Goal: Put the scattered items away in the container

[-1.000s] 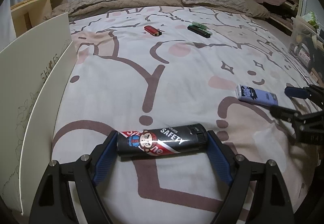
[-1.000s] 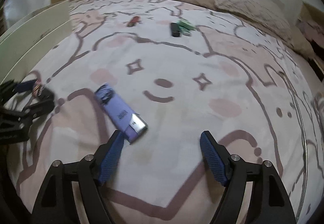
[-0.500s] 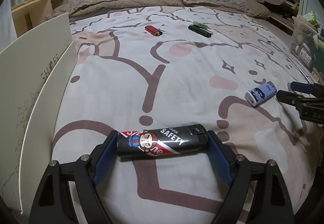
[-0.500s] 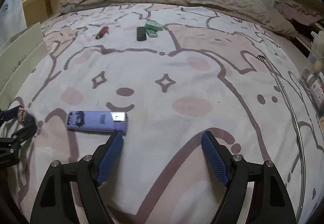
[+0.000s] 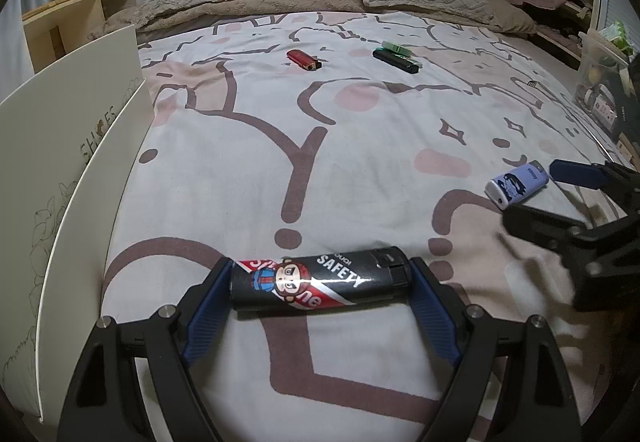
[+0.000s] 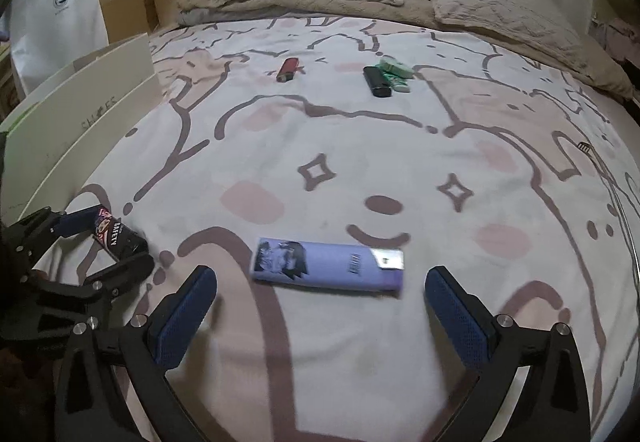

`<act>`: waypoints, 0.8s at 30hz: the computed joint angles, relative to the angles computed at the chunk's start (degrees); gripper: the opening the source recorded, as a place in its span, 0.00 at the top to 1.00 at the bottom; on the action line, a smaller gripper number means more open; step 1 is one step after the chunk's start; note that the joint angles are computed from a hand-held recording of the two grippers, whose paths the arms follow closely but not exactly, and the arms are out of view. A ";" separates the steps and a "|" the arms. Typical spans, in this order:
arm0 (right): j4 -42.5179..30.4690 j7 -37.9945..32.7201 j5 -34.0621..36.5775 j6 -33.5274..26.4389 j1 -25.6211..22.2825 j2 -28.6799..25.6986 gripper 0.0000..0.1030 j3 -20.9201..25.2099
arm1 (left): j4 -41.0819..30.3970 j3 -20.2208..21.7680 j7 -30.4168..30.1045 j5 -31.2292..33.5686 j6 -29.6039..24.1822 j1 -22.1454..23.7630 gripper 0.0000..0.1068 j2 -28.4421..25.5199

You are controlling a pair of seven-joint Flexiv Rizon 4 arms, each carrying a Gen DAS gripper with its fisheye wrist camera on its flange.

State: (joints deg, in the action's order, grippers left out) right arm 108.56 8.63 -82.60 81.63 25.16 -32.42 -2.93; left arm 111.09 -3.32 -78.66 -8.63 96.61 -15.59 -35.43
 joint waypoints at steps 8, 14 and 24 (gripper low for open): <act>0.15 -4.24 7.42 -2.73 2.40 -0.75 0.00 -1.01 | -0.01 0.03 -0.29 -0.05 0.10 0.07 0.18 -0.05; 0.27 -6.04 10.87 -1.77 3.18 -1.35 0.00 -1.68 | -0.23 1.73 -1.24 -0.42 0.12 -1.27 0.13 -0.17; 1.07 -1.30 6.02 -0.42 6.20 -0.45 0.07 -6.20 | -0.20 5.51 -4.44 -1.21 -0.79 -4.81 0.11 0.25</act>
